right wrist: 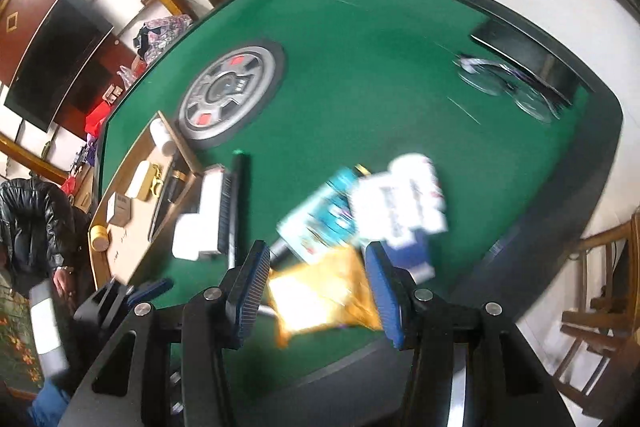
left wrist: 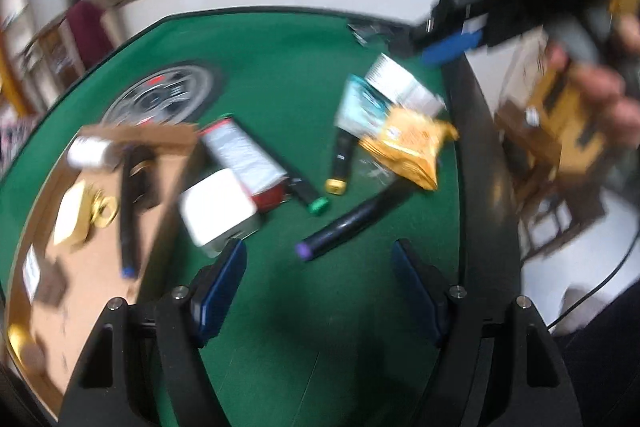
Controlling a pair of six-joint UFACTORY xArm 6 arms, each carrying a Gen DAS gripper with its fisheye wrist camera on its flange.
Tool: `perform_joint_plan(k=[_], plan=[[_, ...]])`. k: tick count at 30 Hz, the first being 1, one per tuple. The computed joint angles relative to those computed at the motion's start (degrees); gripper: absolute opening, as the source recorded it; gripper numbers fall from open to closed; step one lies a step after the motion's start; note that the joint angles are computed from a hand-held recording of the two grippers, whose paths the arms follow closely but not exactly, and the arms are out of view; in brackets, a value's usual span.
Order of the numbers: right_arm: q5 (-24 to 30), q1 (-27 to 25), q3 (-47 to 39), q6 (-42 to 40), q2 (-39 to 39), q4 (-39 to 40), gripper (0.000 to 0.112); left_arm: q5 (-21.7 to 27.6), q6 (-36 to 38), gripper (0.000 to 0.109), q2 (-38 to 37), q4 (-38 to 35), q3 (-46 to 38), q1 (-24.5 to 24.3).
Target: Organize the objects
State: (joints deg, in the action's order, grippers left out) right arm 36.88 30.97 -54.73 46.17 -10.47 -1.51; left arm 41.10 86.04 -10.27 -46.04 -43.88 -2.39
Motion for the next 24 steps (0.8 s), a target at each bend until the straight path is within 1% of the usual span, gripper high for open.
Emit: perform_joint_plan(k=[1, 2, 4, 5, 6, 7, 9, 11, 13, 15, 16, 17, 18, 19, 20, 21, 22, 24], plan=[[0.46, -0.49, 1.68, -2.28, -1.57, 2.83, 0.054, -0.68, 0.70, 0.074, 0.53, 0.69, 0.16, -1.22], [0.79, -0.42, 1.80, -2.80, -1.56, 4.25, 0.054, -2.52, 0.62, 0.071, 0.98, 1.76, 0.54, -2.84], [0.12, -0.75, 4.18, -4.57, -3.05, 7.15, 0.054, -9.10, 1.13, 0.071, 2.05, 3.05, 1.71, -6.77], [-0.05, -1.09, 5.54, -5.83, -4.07, 8.64, 0.054, -11.78, 0.88, 0.071, 2.76, 3.69, 1.96, -8.08], [-0.24, -1.48, 6.72, -6.50, -5.02, 9.60, 0.054, -13.46, 0.56, 0.071, 3.28, 4.17, 1.99, -8.95], [-0.81, -1.64, 7.52, -7.06, -5.33, 11.00, 0.054, -13.80, 0.26, 0.070, 4.16, 4.69, 1.34, -9.65], [-1.87, -2.44, 8.79, -11.07, -5.36, 17.50, 0.054, -13.13, -0.78, 0.071, 6.00, 5.60, -0.43, -10.40], [-2.51, -3.09, 9.23, -15.29, -4.48, 25.31, 0.054, -12.10, -0.64, 0.071, 7.47, 4.90, -2.20, -10.79], [-2.69, -3.27, 8.27, -19.43, -2.71, 32.08, 0.055, -11.45, -1.66, 0.071, 8.83, 4.95, -3.86, -11.08], [-1.78, -3.60, 6.42, -22.19, -0.88, 35.19, 0.062, -10.29, -2.91, 0.070, 9.84, 3.73, -5.04, -10.68], [-1.42, -3.61, 5.45, -22.25, 0.10, 35.28, 0.068, -9.67, -4.54, 0.068, 10.24, 3.38, -5.32, -10.74], [-1.38, -3.61, 4.33, -21.45, 1.16, 34.38, 0.069, -8.06, -7.29, 0.062, 10.70, 3.27, -5.95, -10.21], [-1.52, -3.58, 3.62, -21.24, 1.89, 33.87, 0.070, -8.85, -7.99, 0.052, 10.08, 1.66, -5.00, -9.89], [-1.50, -3.56, 2.71, -21.28, 2.74, 33.48, 0.073, -10.69, -7.57, 0.046, 9.10, 0.69, -3.51, -10.10], [-1.33, -3.52, 1.29, -21.88, 4.20, 33.52, 0.077, -11.32, -8.84, 0.038, 8.29, 0.63, -2.60, -9.91], [-0.95, -3.44, 0.19, -22.31, 5.32, 33.71, 0.078, -11.93, -9.90, 0.034, 7.75, 0.88, -1.96, -9.77], [-0.51, -3.32, -0.87, -22.26, 6.39, 33.41, 0.078, -12.75, -10.90, 0.032, 6.77, 1.37, -0.82, -9.62], [0.58, -2.61, -3.71, -22.29, 9.05, 31.81, 0.078, -12.49, -11.20, 0.025, 4.79, 2.37, 1.08, -8.74]])
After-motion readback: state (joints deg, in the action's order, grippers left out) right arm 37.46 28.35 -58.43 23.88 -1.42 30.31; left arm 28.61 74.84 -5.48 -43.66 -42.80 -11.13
